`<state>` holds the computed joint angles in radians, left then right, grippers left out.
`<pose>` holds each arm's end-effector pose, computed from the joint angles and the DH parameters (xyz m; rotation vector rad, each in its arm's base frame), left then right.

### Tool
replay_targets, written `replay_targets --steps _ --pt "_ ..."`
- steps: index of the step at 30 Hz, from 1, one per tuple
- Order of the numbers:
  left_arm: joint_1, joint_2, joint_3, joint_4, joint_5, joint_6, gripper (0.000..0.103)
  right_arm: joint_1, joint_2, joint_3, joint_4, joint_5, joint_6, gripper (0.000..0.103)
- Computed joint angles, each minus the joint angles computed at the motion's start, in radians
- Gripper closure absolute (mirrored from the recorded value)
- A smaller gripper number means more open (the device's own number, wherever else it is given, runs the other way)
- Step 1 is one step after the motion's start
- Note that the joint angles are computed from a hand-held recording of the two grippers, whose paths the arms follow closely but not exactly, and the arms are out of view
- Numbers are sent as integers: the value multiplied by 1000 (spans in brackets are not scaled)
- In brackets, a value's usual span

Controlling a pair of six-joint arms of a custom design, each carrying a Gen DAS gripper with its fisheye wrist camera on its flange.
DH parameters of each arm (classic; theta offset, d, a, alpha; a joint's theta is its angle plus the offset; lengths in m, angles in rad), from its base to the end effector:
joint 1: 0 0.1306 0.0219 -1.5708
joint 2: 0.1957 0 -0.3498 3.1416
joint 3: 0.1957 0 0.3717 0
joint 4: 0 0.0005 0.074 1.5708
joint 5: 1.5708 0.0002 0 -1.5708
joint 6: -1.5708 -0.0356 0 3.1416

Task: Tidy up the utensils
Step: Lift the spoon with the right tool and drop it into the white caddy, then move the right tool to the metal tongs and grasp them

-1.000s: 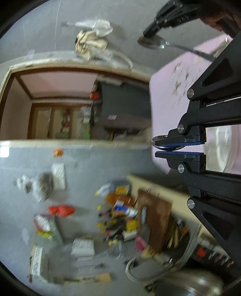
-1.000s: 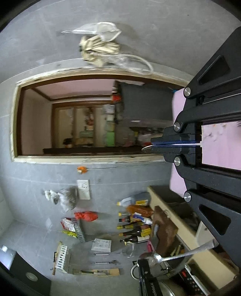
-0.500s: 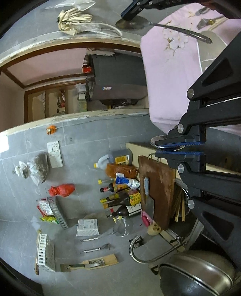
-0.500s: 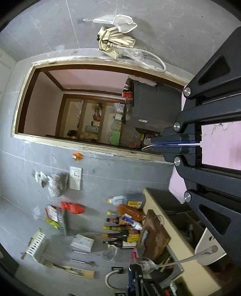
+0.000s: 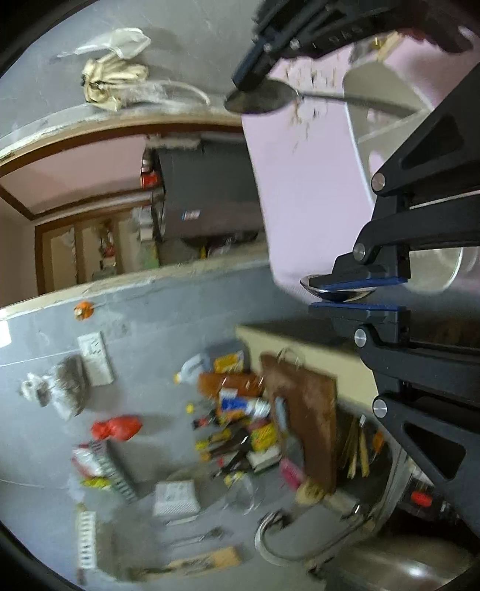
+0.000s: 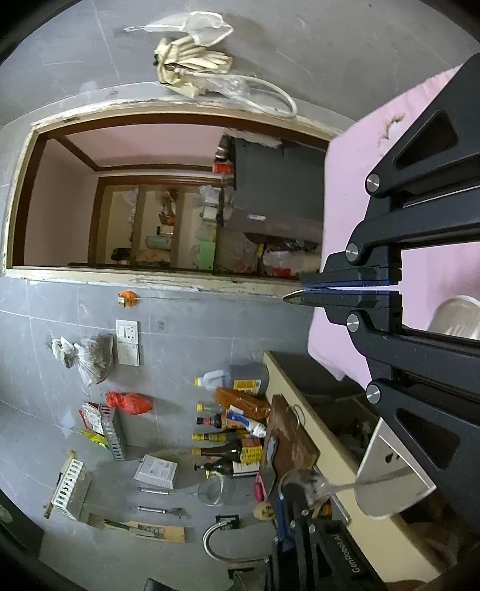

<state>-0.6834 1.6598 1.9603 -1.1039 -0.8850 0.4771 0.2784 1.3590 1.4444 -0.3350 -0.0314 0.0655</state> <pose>0.4374 -0.3213 0.5067 -0.1769 2.0552 0.3545 0.4736 0.1360 0.4848 -0.3340 1.7931 0.1790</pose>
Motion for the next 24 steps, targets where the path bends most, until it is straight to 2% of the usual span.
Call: replay_targets --steps 4,7,9,11,13,15,20,24 --pt "11 -33 -36 21 123 62 90 -20 -11 -7 -25 -33 -16 101" --pt "6 -56 -61 47 154 105 69 -40 -21 -4 -44 -64 -25 97" --pt "2 -68 -74 68 164 126 63 -55 -30 -2 -56 -78 -34 87" --pt "-1 -70 -73 72 174 141 61 -72 -42 -3 -64 -95 -47 71" --pt "-7 -63 -55 68 174 153 56 -98 -55 -3 -77 -115 -57 70" --pt "-18 -55 -39 68 166 164 44 -121 -66 2 -96 -128 -61 66" --pt "-57 -20 17 70 138 186 27 -186 -92 13 -119 -172 -69 38" --pt "-101 24 74 63 75 191 11 -250 -114 13 -143 -216 -72 23"
